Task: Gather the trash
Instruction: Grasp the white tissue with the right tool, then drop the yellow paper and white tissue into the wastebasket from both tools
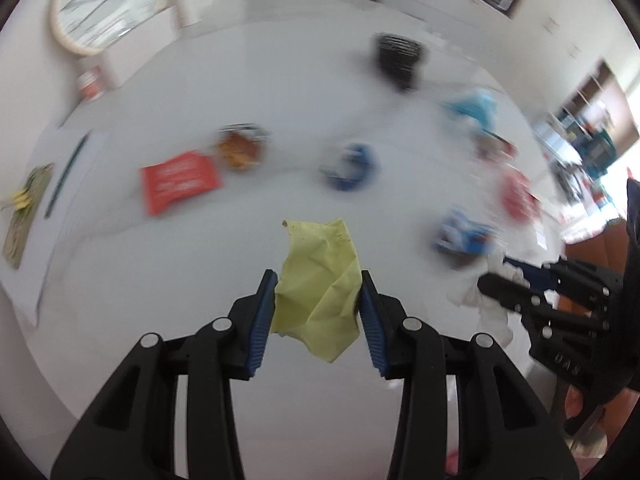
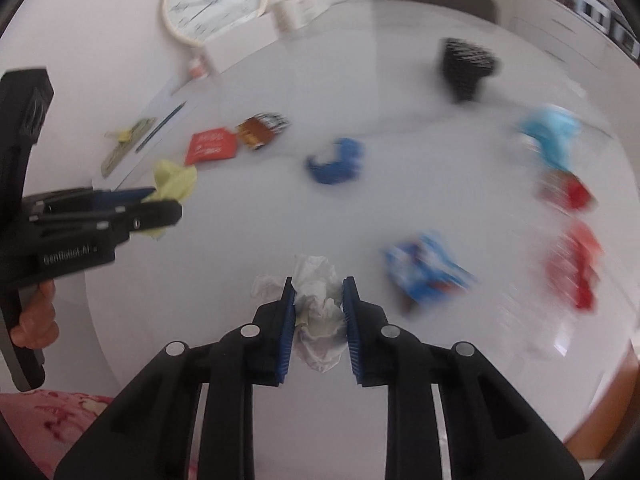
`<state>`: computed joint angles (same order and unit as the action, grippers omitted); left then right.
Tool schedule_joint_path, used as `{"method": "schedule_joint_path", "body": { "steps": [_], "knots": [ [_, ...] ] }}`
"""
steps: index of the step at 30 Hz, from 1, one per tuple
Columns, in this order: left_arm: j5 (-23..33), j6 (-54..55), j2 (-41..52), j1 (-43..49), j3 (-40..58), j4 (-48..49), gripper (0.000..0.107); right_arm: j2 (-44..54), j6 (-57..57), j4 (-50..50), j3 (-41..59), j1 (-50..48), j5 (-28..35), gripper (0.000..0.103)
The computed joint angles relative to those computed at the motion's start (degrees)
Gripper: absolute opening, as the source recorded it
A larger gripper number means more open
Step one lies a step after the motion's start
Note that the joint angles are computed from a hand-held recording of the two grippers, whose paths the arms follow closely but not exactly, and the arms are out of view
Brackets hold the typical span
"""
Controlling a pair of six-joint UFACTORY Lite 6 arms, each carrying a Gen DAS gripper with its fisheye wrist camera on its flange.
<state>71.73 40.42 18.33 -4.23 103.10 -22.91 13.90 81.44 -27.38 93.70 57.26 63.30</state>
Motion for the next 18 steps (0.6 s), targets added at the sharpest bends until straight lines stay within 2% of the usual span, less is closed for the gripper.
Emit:
{"method": "schedule_joint_path", "body": {
  "steps": [6,11,14,18],
  "knots": [
    [-1.72,-4.52,-16.82,-16.58,-15.85,0.15,0.040,-21.61,21.47,-4.65,-18.61,16.88,16.44,0.026],
    [-4.33,-17.05,-25.18,-39.65,-23.48,3.50,0.040,-33.19,48.71,1.14,-27.74,43.89,36.11,0.027],
    [-6.57,-27.01,-25.22,-55.15,-24.31,6.21,0.040,-34.88,66.36,7.00,-30.59,58.96,41.74,0.027],
    [-9.86,-38.47,-21.03,-70.73,-22.81,9.46,0.040,-33.85,87.14,14.84,-32.31,77.21,43.89,0.027]
  ]
}}
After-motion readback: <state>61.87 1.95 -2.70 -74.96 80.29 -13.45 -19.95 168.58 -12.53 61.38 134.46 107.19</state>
